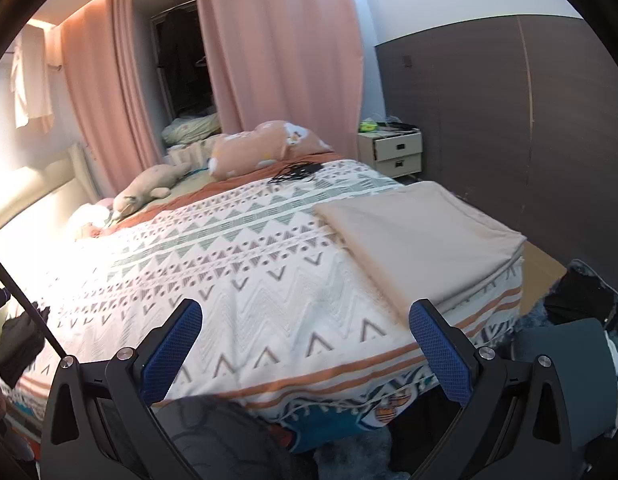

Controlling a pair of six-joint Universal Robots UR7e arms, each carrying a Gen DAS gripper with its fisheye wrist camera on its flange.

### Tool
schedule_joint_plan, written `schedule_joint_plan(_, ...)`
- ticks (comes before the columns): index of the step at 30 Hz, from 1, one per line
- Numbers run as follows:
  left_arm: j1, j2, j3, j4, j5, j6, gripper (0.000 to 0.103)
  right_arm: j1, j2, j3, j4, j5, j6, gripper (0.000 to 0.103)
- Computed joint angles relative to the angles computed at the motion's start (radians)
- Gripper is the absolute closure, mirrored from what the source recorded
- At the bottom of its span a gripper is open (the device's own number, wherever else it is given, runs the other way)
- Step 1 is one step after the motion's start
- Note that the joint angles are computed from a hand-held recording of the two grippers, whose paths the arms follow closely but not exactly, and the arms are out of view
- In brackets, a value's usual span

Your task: Fold large clothes

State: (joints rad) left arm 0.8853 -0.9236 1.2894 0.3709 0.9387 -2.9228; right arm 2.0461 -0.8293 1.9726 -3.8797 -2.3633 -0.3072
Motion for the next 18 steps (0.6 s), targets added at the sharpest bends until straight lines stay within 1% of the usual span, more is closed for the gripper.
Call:
schedule_joint_plan(5,-0.022,-0.079,0.129,-0.069,-0.054,-0.009,0.000,0.011,0.031,0.016,-0.014,0.003,0.009,0.000)
schedule_joint_plan(9,-0.031,-0.132,0.204,-0.101,-0.071,-0.027,0.000,0.029,0.053,0.028,-0.027,-0.016,0.022,0.000)
schedule_joint_plan(15,-0.053,-0.164,0.272,-0.124,-0.109,-0.038,0.000,0.056,0.083,0.019,-0.037,-0.059,0.026,0.000)
schedule_joint_plan(18,-0.062,-0.172,0.294,-0.131,-0.129,-0.049,0.000,0.063,0.087,0.019,-0.038,-0.056,0.031,0.000)
